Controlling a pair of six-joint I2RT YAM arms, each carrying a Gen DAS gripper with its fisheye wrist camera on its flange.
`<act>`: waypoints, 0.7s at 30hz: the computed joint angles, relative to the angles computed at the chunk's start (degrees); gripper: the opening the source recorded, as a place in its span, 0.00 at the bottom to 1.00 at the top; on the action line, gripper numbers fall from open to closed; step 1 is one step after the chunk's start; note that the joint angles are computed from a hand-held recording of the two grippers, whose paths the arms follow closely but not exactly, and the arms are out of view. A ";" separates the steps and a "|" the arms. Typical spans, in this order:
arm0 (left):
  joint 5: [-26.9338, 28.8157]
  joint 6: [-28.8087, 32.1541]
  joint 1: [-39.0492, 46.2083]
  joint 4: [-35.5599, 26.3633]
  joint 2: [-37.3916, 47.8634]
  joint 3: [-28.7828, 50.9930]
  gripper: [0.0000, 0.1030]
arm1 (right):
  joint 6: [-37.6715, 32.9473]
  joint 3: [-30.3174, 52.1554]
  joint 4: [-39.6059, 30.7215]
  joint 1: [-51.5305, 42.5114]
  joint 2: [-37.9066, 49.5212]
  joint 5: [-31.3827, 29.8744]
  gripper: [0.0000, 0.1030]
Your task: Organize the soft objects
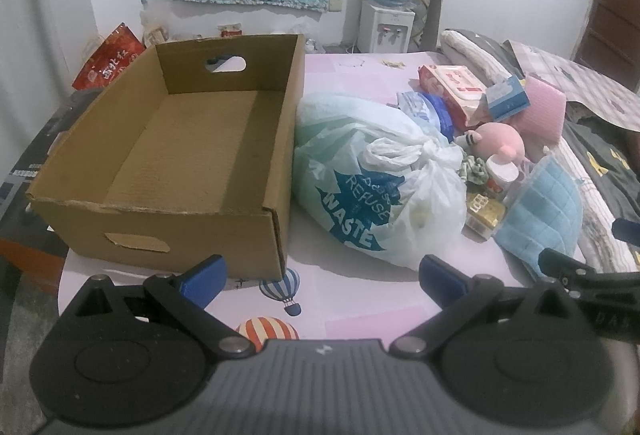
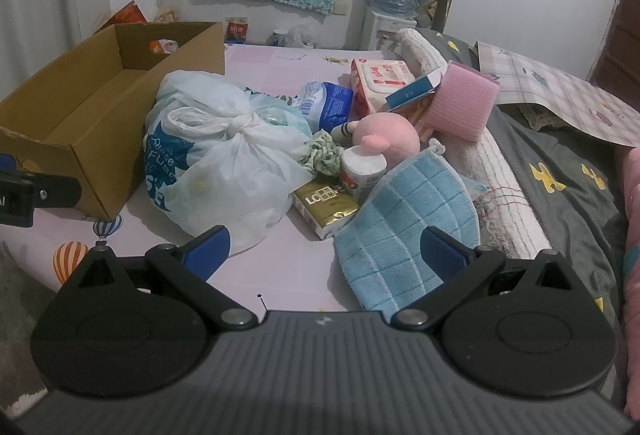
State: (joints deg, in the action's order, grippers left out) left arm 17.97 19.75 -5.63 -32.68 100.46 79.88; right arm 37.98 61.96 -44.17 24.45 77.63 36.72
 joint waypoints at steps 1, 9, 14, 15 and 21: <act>-0.05 -0.04 -0.08 0.08 -0.07 -0.08 1.00 | 0.01 0.03 -0.01 0.00 0.02 0.02 0.99; -0.10 -0.19 -0.18 -0.18 0.10 0.49 1.00 | -0.09 0.32 -0.04 -0.12 0.34 -0.05 0.99; -0.10 -0.18 -0.14 -0.25 0.15 0.57 1.00 | -0.19 0.38 0.14 -0.13 0.57 -0.01 0.99; -0.10 -0.18 -0.14 -0.25 0.15 0.57 1.00 | -0.17 0.36 0.16 -0.17 0.55 -0.07 0.99; -0.15 -0.22 -0.05 -0.53 0.65 1.35 1.00 | -0.16 0.43 0.16 -0.17 0.65 -0.08 0.99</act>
